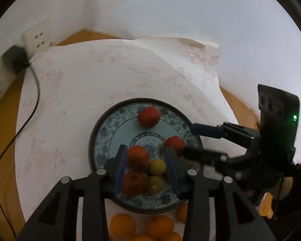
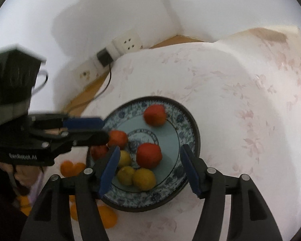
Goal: Organize fruits
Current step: 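Carry both red apples onto the plate beside the others and open both tools, then withdraw both tools from the plate back toward the oranges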
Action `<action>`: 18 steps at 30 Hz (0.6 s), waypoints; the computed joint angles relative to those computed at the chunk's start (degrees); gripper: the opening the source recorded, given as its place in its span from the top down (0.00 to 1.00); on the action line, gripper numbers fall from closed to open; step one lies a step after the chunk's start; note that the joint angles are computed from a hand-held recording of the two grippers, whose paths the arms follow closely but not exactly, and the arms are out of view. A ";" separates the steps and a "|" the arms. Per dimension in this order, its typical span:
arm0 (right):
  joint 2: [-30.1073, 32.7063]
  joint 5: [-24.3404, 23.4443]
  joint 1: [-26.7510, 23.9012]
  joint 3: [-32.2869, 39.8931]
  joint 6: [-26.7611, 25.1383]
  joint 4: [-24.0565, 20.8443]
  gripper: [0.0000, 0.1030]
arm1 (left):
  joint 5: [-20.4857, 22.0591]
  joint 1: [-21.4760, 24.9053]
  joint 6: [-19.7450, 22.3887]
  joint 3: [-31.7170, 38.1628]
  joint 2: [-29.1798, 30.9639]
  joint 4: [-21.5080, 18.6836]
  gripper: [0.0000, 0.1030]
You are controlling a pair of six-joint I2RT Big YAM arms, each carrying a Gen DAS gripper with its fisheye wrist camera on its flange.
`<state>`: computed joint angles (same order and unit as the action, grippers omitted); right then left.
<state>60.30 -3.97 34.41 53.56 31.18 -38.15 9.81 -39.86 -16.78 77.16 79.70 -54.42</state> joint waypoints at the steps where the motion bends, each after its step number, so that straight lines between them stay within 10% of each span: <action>1: 0.04 -0.40 -0.31 0.00 0.44 0.31 0.39 | 0.07 0.20 -0.56 -0.34 -0.40 0.03 0.59; 10: 3.90 -3.26 -2.43 2.35 1.95 5.64 0.46 | -1.05 0.99 -3.39 -2.97 -4.06 0.26 0.59; 18: 15.34 -0.47 -0.97 12.66 -5.83 -3.89 0.75 | -1.02 0.60 -2.80 -3.04 -4.79 -0.61 0.59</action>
